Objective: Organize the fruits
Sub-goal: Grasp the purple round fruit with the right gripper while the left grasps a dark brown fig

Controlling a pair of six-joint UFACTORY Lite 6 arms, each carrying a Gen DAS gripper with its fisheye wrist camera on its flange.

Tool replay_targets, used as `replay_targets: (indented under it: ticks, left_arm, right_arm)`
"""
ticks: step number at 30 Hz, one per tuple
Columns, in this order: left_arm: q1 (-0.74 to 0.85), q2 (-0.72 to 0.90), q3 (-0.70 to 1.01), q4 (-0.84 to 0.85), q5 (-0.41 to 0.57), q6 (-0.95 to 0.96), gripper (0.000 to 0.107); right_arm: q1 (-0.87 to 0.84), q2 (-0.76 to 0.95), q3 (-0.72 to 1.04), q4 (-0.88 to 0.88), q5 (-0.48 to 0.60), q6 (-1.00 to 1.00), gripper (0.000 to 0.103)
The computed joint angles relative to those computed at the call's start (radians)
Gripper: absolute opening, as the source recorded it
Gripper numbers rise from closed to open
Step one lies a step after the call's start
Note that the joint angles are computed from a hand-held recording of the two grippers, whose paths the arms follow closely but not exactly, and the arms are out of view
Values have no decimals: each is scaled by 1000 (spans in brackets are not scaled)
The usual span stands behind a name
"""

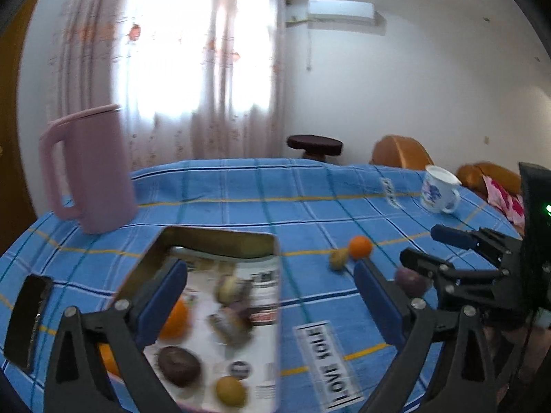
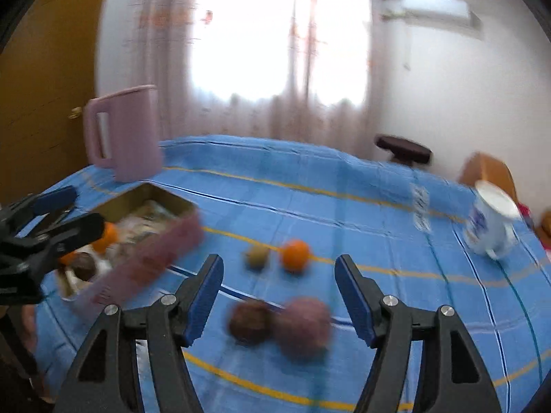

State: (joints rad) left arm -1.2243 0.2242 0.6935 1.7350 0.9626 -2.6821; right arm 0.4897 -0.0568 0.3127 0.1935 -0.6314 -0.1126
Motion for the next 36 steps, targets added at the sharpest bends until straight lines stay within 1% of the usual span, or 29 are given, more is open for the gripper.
replay_targets:
  ticks: [2, 6, 10, 11, 14, 16, 17, 18, 20, 21, 23, 26, 29, 32, 33, 34, 36]
  left_arm:
    - [-1, 62, 75, -2, -13, 40, 100]
    - [14, 160, 194, -17, -53, 112, 100]
    - [36, 219, 257, -12, -91, 142, 100]
    - [42, 233, 269, -10, -103, 146, 100]
    - [60, 260, 298, -2, -133, 153, 100]
    - [67, 276, 314, 4, -150, 160, 100]
    - [70, 283, 320, 9, -159, 160, 100]
    - [73, 291, 329, 11, -171, 163, 100]
    - [77, 300, 343, 7, -184, 176, 99]
    - [76, 303, 348, 8, -187, 179, 99]
    - [76, 312, 363, 14, -199, 185, 98]
    - [84, 345, 412, 3, -245, 233, 94]
    - [108, 382, 470, 1, -323, 281, 86]
    - [141, 417, 525, -12, -410, 333, 76]
    - [157, 433, 548, -26, -449, 360, 71]
    - [166, 443, 561, -31, -474, 371, 64]
    - [193, 453, 573, 14, -547, 339, 55]
  right_arm:
    - [-77, 40, 16, -122, 17, 89, 68]
    - [-155, 113, 60, -340, 42, 260, 68]
    - [-191, 164, 103, -465, 72, 368, 68]
    - [-205, 190, 130, -521, 95, 418, 68]
    - [-249, 251, 179, -647, 116, 529, 68]
    - [-267, 258, 185, -737, 109, 598, 55]
    - [-254, 256, 184, -730, 108, 592, 52]
    - [-236, 241, 170, -682, 113, 551, 51]
    - [-215, 210, 138, -592, 104, 478, 51]
    - [-221, 190, 115, -569, 82, 462, 51]
    - [-253, 165, 87, -564, 48, 470, 51]
    - [-305, 154, 73, -584, 20, 517, 51]
    - [-332, 156, 74, -609, 19, 552, 51]
    - [-353, 166, 80, -636, 16, 581, 51]
    - [-352, 165, 80, -631, 18, 580, 51]
    - [-350, 168, 80, -625, 16, 575, 51]
    - [-347, 161, 75, -611, 18, 564, 51]
